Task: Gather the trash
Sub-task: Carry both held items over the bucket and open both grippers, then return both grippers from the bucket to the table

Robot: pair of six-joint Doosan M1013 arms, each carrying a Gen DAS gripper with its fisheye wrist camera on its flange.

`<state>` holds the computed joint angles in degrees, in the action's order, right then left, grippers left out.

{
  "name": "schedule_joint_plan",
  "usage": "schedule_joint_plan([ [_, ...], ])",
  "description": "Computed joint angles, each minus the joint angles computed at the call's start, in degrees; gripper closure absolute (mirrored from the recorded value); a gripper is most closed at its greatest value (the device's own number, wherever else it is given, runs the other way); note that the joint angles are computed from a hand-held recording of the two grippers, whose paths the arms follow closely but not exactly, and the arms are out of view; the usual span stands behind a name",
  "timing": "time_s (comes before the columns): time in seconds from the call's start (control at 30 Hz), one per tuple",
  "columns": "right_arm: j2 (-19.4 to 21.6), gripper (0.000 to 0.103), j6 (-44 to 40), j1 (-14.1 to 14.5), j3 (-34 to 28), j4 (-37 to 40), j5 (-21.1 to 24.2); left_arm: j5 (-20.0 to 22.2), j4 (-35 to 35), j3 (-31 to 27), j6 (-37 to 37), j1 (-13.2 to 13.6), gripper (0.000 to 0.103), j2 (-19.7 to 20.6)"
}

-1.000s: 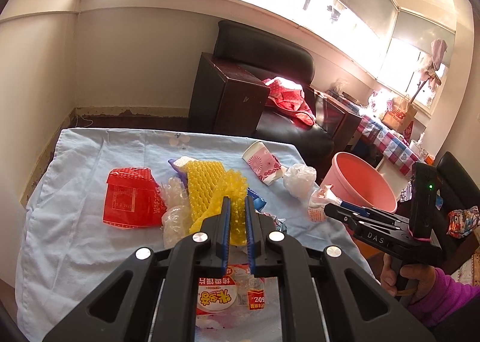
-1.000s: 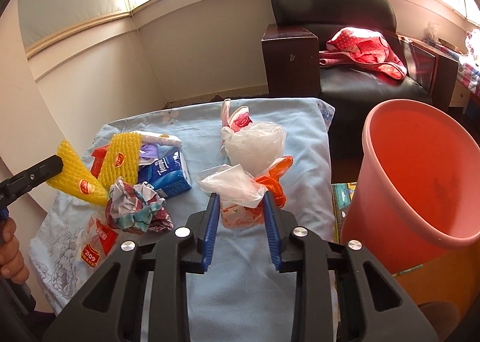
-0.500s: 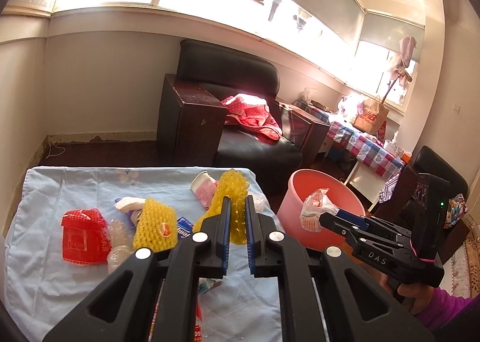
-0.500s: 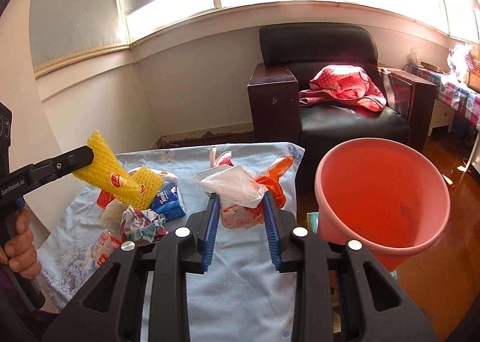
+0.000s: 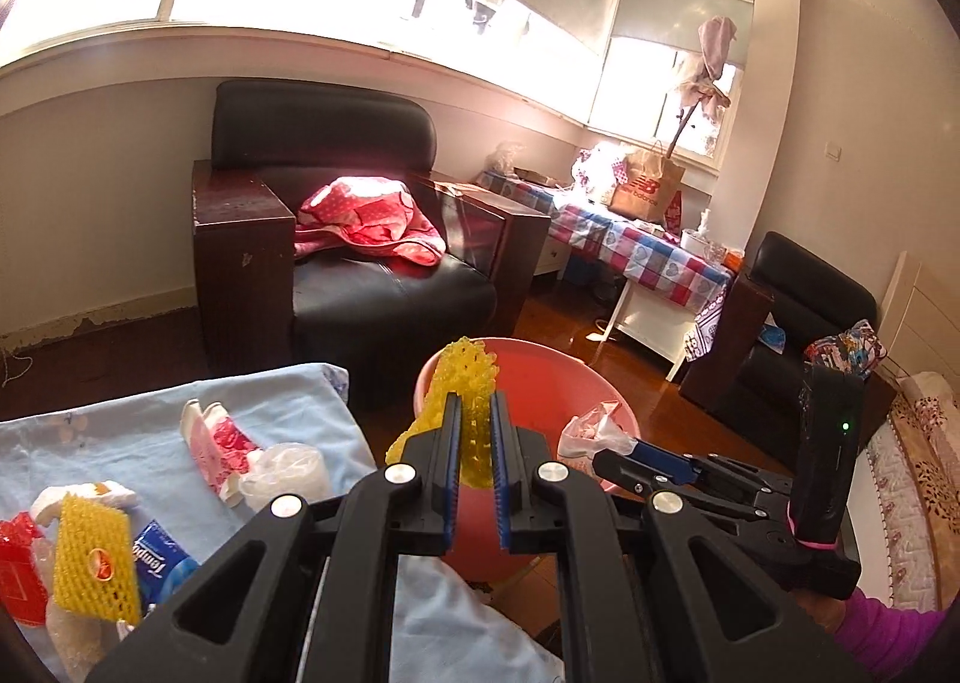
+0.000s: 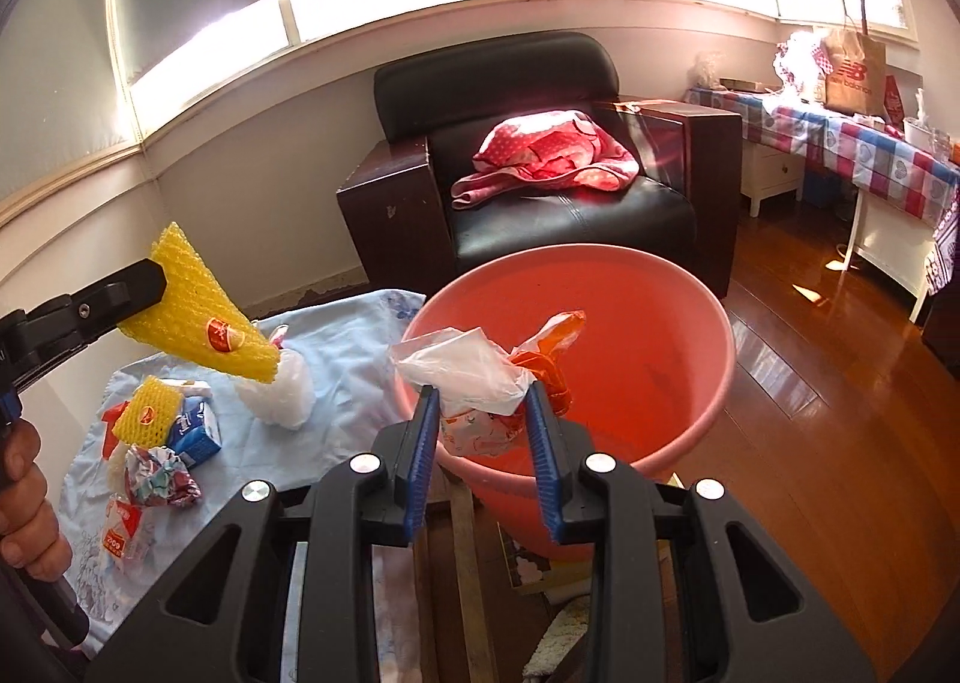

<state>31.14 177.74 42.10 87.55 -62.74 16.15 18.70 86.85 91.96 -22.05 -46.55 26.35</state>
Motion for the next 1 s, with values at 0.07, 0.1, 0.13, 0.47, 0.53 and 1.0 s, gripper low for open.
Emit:
schedule_joint_plan([
  [0.07,0.15,0.073,-0.89,-0.52,0.17,1.64,0.6,-1.75,-6.26,-2.4,6.88,0.26,0.095,1.8],
  [0.1,0.38,0.073,-2.08,-0.69,0.01,3.05,0.98,-2.37,-10.65,-3.78,11.65,0.42,0.095,2.74],
  [0.13,0.53,0.073,-3.19,-0.9,-0.06,4.25,1.25,-2.83,-14.9,-5.01,16.35,0.54,0.095,3.62],
  [0.47,1.64,0.073,-9.32,-2.1,-0.49,11.61,1.99,-1.7,-43.56,-13.62,45.54,1.52,0.094,10.3],
  [0.53,1.73,0.073,-10.36,-2.21,-0.44,12.9,1.85,-1.3,-45.66,-14.18,47.46,1.61,0.094,10.78],
  [1.0,2.17,0.071,-13.59,-2.16,-1.71,16.64,3.65,-2.01,-39.87,-12.8,40.35,1.32,0.067,9.72],
])
